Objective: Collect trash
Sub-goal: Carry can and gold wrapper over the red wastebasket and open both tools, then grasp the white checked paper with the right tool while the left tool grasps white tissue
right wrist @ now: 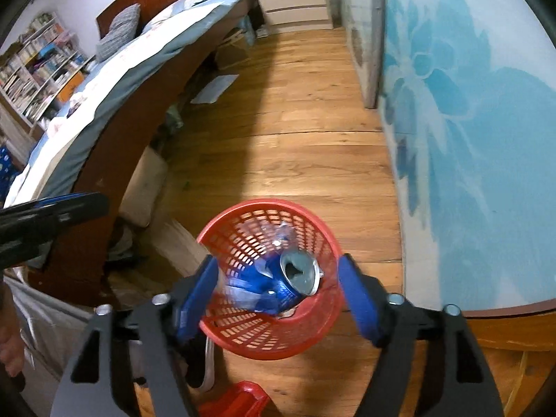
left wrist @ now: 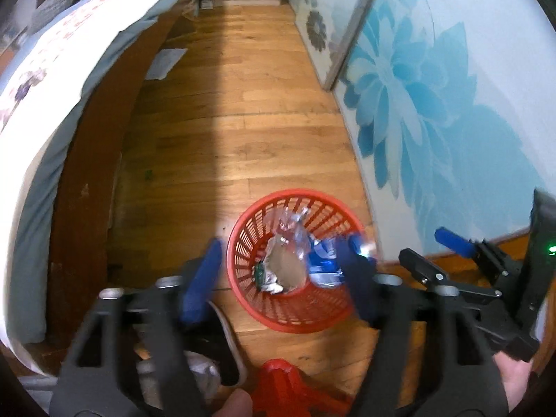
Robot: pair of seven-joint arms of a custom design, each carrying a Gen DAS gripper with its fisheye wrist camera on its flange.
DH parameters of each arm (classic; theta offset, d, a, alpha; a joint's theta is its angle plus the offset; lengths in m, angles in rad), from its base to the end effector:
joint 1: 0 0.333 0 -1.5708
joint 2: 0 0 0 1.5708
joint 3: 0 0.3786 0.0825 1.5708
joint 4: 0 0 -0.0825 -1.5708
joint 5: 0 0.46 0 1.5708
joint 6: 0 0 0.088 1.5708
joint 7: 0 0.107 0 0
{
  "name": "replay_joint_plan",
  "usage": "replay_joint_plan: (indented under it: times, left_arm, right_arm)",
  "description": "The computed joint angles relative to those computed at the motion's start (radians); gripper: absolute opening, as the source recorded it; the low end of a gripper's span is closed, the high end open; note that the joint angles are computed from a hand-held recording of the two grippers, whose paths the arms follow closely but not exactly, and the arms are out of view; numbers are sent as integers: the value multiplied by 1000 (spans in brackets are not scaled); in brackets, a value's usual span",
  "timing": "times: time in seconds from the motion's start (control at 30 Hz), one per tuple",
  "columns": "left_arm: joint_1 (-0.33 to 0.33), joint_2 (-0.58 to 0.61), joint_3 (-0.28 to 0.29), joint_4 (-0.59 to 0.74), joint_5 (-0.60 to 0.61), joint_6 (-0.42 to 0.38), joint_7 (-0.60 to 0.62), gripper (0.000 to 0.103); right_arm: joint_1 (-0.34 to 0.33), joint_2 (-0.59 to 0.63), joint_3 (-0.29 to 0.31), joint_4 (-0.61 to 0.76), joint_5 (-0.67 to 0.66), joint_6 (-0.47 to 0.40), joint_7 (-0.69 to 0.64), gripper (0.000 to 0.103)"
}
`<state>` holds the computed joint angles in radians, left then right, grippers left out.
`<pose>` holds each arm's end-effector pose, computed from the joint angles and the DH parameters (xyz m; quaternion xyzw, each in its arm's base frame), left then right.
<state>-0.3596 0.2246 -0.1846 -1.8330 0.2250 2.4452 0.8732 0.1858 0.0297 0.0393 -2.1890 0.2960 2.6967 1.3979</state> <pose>0.6306 -0.3705 0.4782 -0.6995 0.6843 -0.1807 0.0988 0.6229 0.1325 0.4415 -0.7370 0.6271 -0.0932 0.2343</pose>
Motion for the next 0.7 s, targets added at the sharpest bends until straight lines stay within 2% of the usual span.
replay_joint_plan:
  times: [0.07, 0.13, 0.2, 0.33, 0.47, 0.53, 0.63, 0.7]
  left_arm:
    - [-1, -20, 7, -9, 19, -4, -20, 71]
    - [14, -60, 6, -45, 3, 31, -34, 71]
    - [34, -125, 9, -117, -6, 127, -75, 71]
    - [94, -244, 12, -233, 49, 237, -166, 77]
    - [201, -332, 5, -295, 172, 243, -213, 80]
    - [274, -367, 7, -322, 245, 230, -253, 82]
    - [384, -398, 18, -367, 335, 243, -296, 82]
    - [451, -404, 23, -382, 369, 207, -345, 82]
  right_arm:
    - [-3, -6, -6, 1, -44, -1, 42, 76]
    - [-6, -12, -9, 0, -45, 10, 50, 81]
    - [-6, -24, -7, 2, 2, 18, 17, 81]
    - [13, -24, 2, 46, 105, 23, -85, 82]
    - [44, 17, 33, 139, 148, 30, -158, 82]
    - [62, 55, 61, 208, 165, 28, -190, 82]
    - [94, 165, 121, 378, 175, 9, -246, 82]
    - [120, 246, 148, 503, 121, -20, -235, 82]
